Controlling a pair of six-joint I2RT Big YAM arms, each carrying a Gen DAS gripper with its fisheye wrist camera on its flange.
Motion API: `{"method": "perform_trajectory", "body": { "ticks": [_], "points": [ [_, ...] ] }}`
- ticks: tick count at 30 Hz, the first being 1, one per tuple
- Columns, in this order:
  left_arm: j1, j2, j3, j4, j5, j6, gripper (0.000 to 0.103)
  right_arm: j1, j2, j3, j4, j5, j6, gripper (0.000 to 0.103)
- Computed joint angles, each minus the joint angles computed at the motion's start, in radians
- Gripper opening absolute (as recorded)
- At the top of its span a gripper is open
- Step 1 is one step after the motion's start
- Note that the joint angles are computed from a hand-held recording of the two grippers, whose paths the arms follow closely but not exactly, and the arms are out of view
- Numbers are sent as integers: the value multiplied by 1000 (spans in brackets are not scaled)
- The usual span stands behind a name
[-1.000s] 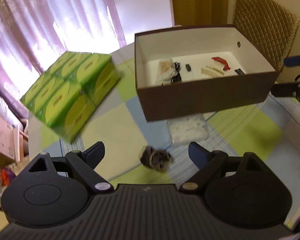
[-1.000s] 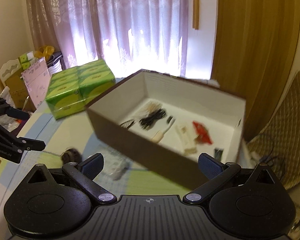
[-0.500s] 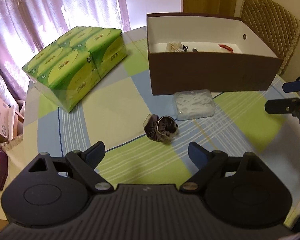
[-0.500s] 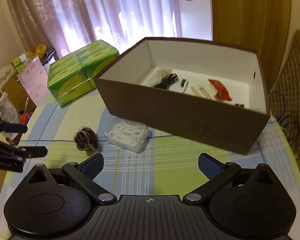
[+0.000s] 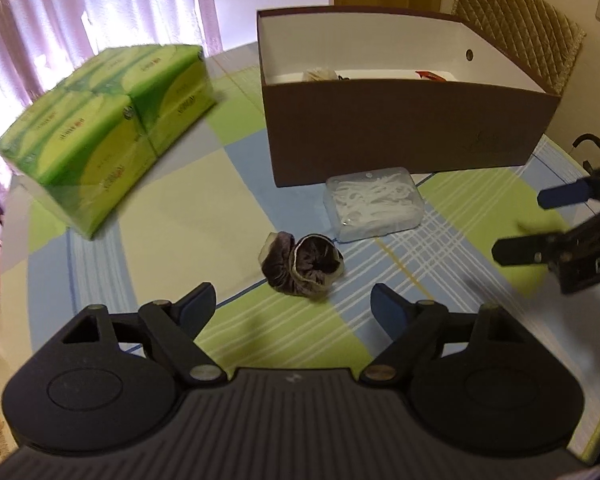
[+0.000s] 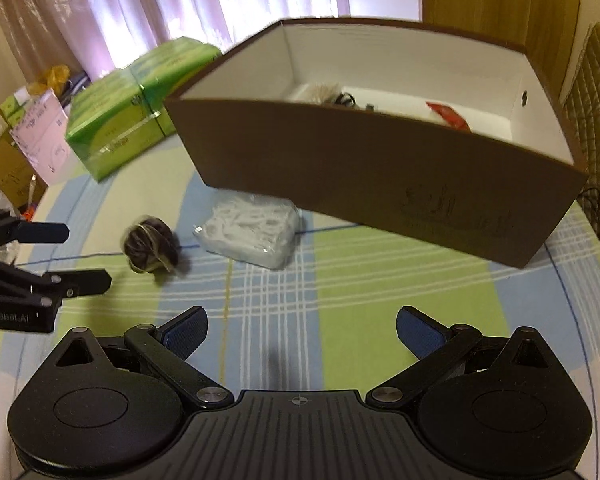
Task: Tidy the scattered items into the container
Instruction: 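Grasp the dark scrunchie with the left tool while the right tool grasps the floss box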
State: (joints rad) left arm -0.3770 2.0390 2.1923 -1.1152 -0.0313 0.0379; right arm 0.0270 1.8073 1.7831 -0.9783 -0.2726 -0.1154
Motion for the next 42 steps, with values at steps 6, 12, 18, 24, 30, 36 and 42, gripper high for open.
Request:
{"method": "perform_trajectory", "body": {
  "ticks": [6,12,18,24,30,36,42],
  "points": [
    [16,96,121,-53,44,41,71,4,48,41,-12,31,57,103],
    [32,215,288,-129,97,76,65,11,80,76,-11,40,125,103],
    [65,272,373,-159,190,73,20,37,101,102,-1,39,180,103],
    [102,283,389,-145,189,75,17,86,133,128,25,41,203,103],
    [126,331,474,-167,182,58,17,129,182,171,56,100,272,103],
    [128,356,512,-174,188,39,18,159,222,197,78,189,254,103],
    [121,349,499,-171,177,27,18,154,193,127,154,218,178,90]
  ]
}}
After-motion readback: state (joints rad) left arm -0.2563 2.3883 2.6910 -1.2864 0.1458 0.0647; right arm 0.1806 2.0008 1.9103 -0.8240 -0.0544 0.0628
